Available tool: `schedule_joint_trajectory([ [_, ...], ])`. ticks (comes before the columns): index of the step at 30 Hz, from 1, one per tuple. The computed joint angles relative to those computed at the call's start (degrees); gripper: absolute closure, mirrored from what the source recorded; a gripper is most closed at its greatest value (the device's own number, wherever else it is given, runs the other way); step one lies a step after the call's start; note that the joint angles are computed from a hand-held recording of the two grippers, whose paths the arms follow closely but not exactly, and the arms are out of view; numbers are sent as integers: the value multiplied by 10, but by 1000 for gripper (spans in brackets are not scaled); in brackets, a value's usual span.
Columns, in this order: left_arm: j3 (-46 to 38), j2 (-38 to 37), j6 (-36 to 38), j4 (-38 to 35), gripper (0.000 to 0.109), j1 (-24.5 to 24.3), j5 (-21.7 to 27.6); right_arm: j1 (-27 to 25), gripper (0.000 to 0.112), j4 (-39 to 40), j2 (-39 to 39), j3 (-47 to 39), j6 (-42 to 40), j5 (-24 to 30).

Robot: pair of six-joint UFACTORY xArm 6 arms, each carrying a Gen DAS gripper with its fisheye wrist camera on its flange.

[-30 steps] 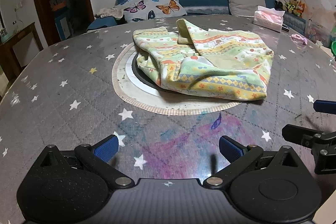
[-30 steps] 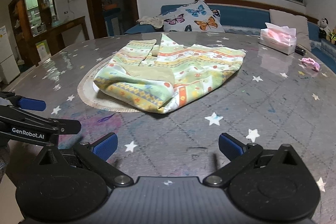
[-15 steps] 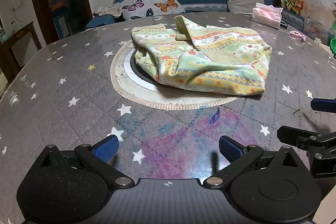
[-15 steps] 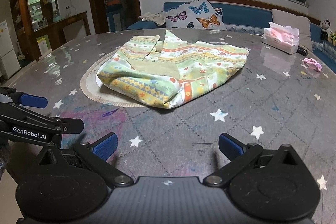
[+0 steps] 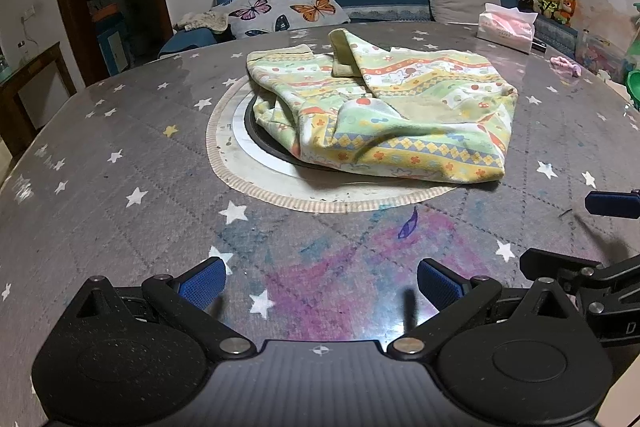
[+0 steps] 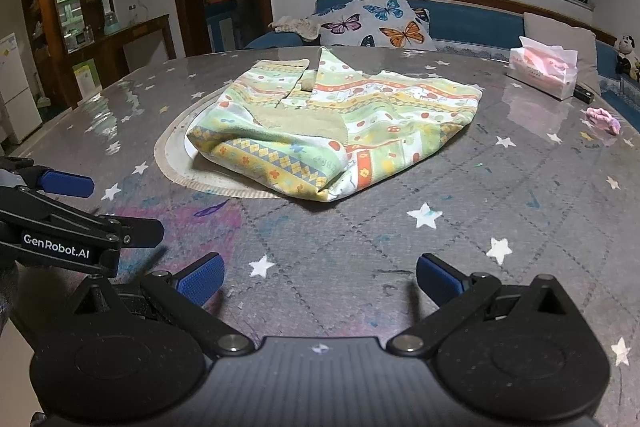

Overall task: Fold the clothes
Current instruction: 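Approach the crumpled striped garment with both grippers open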

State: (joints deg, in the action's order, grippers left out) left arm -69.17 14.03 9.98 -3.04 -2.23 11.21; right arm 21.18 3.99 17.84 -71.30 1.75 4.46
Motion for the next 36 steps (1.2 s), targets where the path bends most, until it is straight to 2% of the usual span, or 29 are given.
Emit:
schedule_joint_trajectory([
  [21,-38,25,-21,28,6,1,29,4,9,88,25,-41,-85,24],
  [31,-62,40,-24,31,6,5,33,3,9,86,45,-74,-90,35],
  [36,-78,49,-34,38,6,12,34,2,9,115,59,-101,-122,46],
])
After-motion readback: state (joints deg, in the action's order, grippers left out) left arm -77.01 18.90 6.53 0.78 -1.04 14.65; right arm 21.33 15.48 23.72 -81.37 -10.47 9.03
